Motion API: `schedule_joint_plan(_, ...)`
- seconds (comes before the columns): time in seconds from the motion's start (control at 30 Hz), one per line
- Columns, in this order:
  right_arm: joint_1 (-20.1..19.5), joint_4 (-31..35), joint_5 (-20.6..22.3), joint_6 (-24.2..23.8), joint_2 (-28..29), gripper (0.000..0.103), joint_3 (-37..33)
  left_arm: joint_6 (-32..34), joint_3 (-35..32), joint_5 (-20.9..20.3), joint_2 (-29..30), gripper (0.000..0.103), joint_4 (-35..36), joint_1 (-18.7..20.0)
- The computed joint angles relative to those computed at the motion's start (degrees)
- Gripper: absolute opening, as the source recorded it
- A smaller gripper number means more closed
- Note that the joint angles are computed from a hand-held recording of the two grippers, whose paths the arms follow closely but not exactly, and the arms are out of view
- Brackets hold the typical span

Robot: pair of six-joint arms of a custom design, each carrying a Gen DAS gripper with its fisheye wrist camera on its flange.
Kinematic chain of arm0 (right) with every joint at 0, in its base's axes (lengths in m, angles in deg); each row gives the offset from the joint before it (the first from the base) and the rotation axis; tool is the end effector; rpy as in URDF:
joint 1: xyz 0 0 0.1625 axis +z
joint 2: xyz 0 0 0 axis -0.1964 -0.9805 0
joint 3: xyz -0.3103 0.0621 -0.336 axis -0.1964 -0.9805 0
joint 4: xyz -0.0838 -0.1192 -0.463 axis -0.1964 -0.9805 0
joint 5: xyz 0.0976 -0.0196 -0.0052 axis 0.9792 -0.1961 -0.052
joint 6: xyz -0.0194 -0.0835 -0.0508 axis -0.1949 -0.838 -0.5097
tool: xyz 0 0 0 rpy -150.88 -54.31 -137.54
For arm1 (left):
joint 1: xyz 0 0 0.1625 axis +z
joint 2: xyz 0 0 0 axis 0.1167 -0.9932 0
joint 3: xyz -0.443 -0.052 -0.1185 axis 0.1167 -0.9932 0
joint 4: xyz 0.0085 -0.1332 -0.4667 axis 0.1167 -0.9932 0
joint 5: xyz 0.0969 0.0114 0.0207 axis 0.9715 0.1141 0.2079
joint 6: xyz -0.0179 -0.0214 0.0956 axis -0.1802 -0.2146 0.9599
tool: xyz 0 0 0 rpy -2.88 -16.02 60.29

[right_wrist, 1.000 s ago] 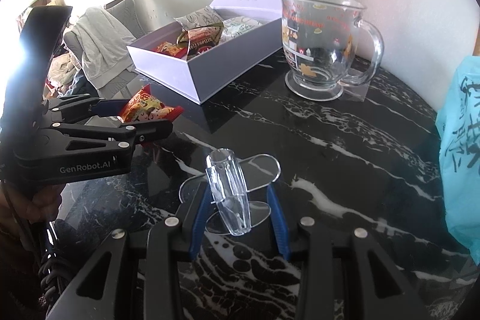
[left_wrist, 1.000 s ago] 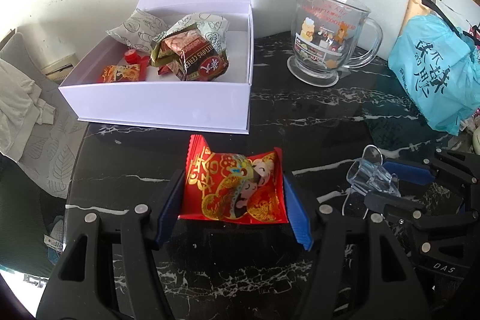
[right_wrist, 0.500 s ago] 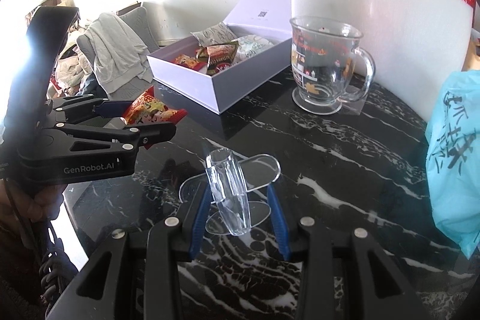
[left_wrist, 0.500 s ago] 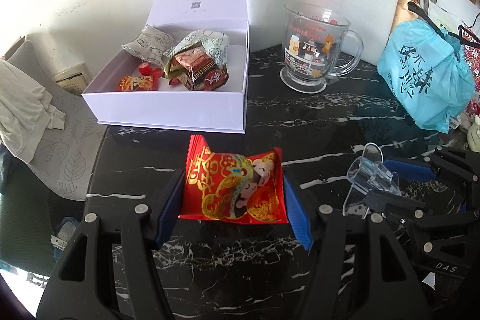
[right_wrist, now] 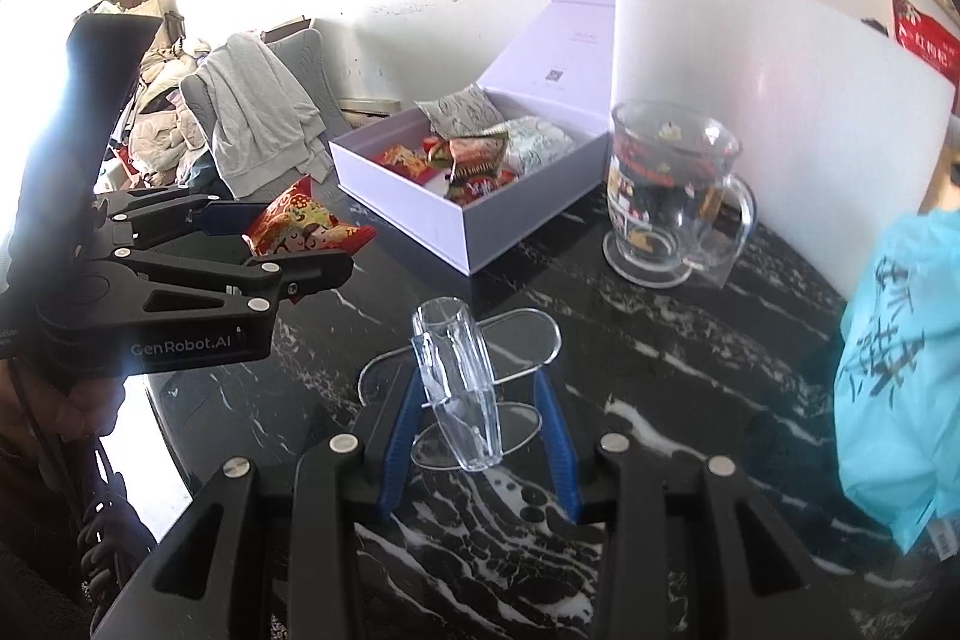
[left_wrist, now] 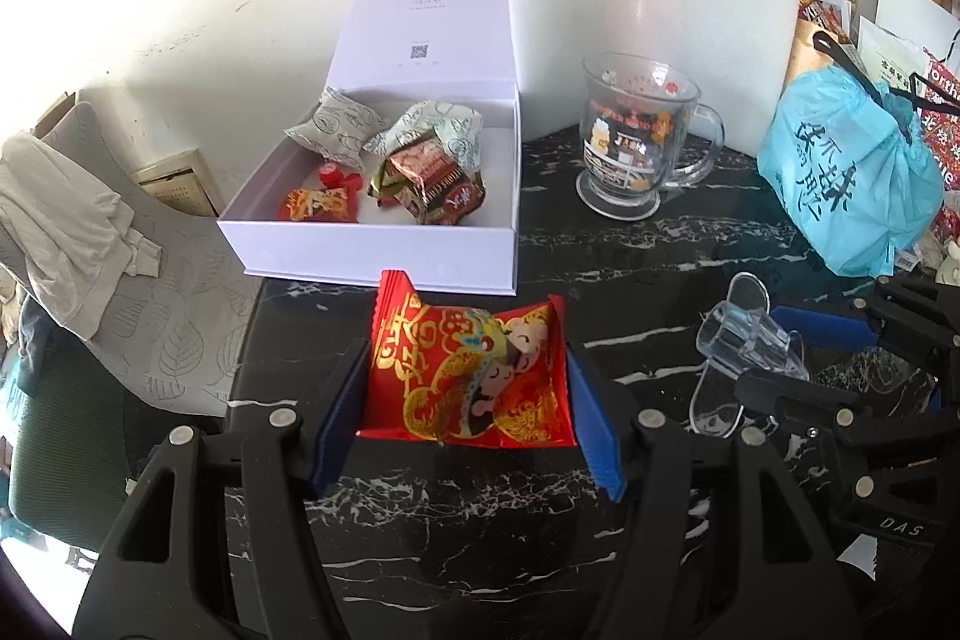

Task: Organize objects
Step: 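Lift the red packet and clear stand and carry them over the box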

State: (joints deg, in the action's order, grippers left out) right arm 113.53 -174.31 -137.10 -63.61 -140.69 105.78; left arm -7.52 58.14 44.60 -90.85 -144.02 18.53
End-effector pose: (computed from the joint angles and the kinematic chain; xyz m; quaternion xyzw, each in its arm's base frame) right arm 0.1910 -0.3848 0.2492 0.3895 -0.8684 0.2320 0.2008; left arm -0.3166 -0.3874 0.1410 0.2078 0.8537 -0.3126 0.3609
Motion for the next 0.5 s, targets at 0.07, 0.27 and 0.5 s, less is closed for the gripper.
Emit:
schedule_joint_plan(0.07,0.55,0.44,0.29,-0.07,0.34,0.039,-0.72,0.07,-0.47,0.73,-0.17,0.062,0.83,0.06)
schedule_joint_plan(0.27,2.34,0.12,0.68,-1.09,2.18,0.039,-3.08,1.81,-1.85,2.51,-0.70,0.062,0.52,0.66)
schedule_joint_plan(0.5,4.07,-0.68,1.59,-2.60,4.93,0.039,-6.39,5.36,-3.88,5.01,-0.19,0.062,-2.66,2.27)
